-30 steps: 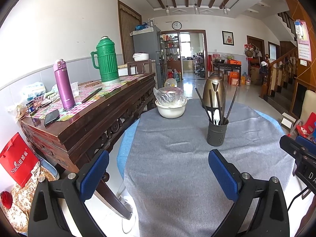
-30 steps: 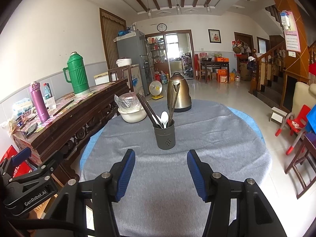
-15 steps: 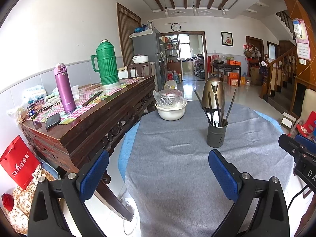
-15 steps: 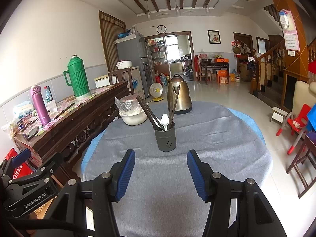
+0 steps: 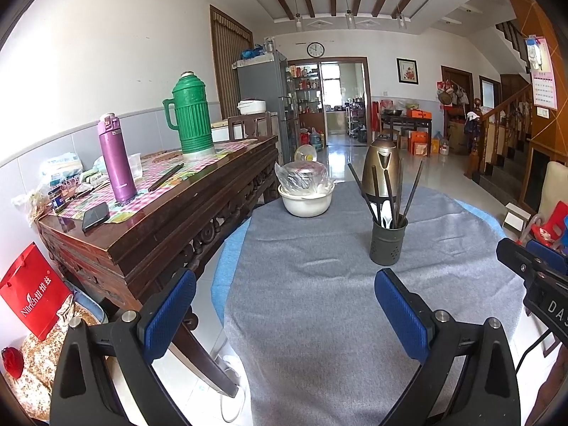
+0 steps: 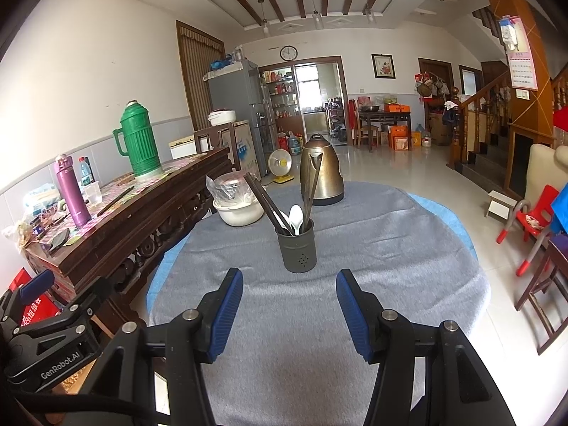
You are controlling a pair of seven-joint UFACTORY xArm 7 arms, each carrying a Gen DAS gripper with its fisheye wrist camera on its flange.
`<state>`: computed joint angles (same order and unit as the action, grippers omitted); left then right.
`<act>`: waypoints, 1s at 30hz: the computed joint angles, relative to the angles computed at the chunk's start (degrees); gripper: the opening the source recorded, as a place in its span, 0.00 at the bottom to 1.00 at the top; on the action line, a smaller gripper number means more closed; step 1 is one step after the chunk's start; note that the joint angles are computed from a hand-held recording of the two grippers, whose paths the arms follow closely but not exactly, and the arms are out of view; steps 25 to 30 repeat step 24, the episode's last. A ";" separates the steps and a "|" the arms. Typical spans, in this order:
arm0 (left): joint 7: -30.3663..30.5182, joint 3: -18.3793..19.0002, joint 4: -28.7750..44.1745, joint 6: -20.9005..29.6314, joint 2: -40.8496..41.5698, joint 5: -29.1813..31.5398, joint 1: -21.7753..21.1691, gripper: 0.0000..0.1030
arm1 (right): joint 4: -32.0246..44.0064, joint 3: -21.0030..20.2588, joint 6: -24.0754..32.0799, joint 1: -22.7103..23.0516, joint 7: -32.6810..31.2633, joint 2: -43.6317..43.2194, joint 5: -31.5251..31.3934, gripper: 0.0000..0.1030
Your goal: Organize utensils
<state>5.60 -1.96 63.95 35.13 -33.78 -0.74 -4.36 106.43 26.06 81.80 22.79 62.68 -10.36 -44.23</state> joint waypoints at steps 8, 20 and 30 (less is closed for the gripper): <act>-0.32 0.35 1.12 0.12 1.29 0.01 0.47 0.98 | 2.19 -0.81 -0.41 1.06 -0.30 2.40 -1.13 0.57; -2.24 -0.25 4.78 0.71 6.32 1.38 1.95 0.98 | 5.00 -6.30 -2.97 4.56 -2.07 6.93 0.43 0.57; -3.14 -1.57 5.83 -1.50 8.87 3.20 2.44 0.98 | 4.24 -8.36 -5.13 4.46 -2.89 7.35 2.28 0.57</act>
